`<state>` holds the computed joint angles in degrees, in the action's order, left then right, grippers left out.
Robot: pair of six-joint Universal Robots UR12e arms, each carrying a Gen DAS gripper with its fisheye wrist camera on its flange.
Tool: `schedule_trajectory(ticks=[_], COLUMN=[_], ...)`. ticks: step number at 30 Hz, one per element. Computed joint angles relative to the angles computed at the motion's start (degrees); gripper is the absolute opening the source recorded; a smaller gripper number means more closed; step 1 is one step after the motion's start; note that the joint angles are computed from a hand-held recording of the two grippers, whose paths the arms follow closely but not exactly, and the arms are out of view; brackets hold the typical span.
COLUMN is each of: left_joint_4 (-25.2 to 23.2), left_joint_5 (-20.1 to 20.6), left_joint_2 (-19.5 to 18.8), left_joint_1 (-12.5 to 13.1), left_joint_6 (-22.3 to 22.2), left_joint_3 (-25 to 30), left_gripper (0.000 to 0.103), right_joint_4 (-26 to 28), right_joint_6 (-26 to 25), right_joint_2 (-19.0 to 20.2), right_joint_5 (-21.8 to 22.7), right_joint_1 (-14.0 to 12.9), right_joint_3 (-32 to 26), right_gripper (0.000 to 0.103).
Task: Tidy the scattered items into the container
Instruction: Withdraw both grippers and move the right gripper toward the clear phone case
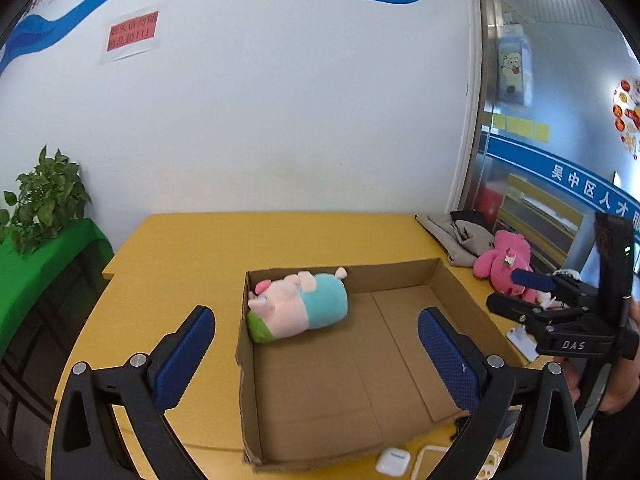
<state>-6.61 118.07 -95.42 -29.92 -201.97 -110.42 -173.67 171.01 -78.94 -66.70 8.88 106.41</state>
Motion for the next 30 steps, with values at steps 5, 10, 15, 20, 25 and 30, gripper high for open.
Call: schedule_trajectory(ticks=[5,10,15,20,25,30], left_joint_4=[0.9,1.0,1.8,2.1,0.7,-0.4], left_joint_5=[2.2,0.9,2.1,1.3,-0.2,-1.8], left_joint_2=[-1.7,-3.3,-5.1,-6.2,-6.6,-6.5], left_joint_1=[-3.7,-6.0,-7.8,-7.9,-7.6,-7.1], left_joint_6=[-0.7,-0.6,0.5,-1.4,-3.4,-4.0], left_joint_3=[-0.1,0.9,2.5,2.8,2.3,1.4], left_gripper=[0.103,0.103,0.103,0.103,0.103,0.103], right_joint_4=[-4.2,-4.2,-2.7,-1.6,-0.5,0.1], right_joint_6=[0.6,-0.7,-1.8,-2.1,-2.5,-2.3], right_joint_2=[-4.2,-6.8,-7.6,-7.6,-7.2,-6.6], right_joint_5=[-2.9,-4.1,-5.3,-5.5,-6.1,-7.2], right_joint_1=[-1.0,-2.0,-2.7,-3.3,-3.4,-3.0], right_joint_3=[6.0,9.4,10.5,11.1,11.3,11.1], right_gripper=[0.091,0.091,0.091,0.091,0.091,0.091])
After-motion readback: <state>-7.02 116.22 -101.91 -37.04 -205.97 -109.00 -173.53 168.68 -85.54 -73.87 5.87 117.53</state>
